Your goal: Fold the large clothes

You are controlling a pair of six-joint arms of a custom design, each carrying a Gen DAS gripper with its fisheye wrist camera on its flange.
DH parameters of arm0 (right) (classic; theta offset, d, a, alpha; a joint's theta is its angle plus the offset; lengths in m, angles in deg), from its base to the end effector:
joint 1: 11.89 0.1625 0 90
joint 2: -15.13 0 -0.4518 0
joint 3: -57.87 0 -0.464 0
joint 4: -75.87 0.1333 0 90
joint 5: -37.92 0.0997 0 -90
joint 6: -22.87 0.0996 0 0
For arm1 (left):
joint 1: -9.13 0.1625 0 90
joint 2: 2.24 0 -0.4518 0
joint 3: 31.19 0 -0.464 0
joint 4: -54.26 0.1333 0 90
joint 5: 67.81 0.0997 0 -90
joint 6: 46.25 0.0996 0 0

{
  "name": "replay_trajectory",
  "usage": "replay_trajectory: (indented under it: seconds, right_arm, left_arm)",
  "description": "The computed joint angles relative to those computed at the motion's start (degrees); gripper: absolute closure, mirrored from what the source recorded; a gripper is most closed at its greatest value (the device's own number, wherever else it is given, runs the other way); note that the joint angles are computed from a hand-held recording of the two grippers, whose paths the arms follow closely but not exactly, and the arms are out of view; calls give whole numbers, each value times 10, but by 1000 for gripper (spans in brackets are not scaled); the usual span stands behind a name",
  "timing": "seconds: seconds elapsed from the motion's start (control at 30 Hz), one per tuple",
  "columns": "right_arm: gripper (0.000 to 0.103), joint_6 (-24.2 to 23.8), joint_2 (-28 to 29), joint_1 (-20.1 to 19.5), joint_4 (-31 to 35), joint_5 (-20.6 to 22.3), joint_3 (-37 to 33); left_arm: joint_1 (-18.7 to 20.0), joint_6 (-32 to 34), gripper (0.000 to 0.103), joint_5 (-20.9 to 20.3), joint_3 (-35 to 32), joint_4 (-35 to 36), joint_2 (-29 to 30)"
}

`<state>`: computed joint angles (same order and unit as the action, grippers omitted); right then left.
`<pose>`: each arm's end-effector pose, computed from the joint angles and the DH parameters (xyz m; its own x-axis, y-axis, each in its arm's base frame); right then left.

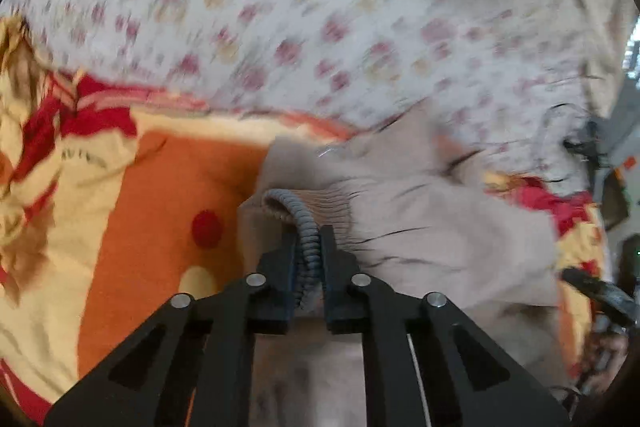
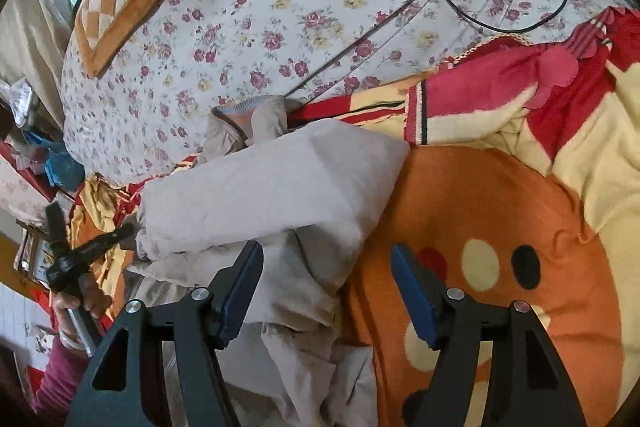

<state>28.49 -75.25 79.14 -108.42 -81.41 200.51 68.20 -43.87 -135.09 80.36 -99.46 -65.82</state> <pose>0.0919 -0.4116 0.2496 -0.8747 0.3835 0.2965 0.0727 0.7085 -0.7019 -0.1778 -0.6309 0.1611 -0.8238 0.4181 -0.3827 0.5294 0.8089 -0.2558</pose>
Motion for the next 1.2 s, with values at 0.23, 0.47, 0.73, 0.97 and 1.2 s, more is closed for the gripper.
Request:
replay_trajectory:
  seconds: [0.23,0.47,0.73,0.97,1.2]
  right_arm:
    - [34,-12,10,8,-17,5,-4]
    - [36,-50,116,30,-26,-87,-80]
    - [38,-20,180,-40,4,-81,-152]
    - [19,10,54,-26,13,14,-60]
    - [79,11,94,5,146,-32,-69]
  left_arm:
    - [-21,-81,96,-88,-17,39,-64]
    - [-1,-148,96,25,-48,51,-5]
    - [56,-189,51,-19,-77,92,48]
    - [40,-101,27,16,-16,67,-13]
    - [29,-102,27,46,3,69,-4]
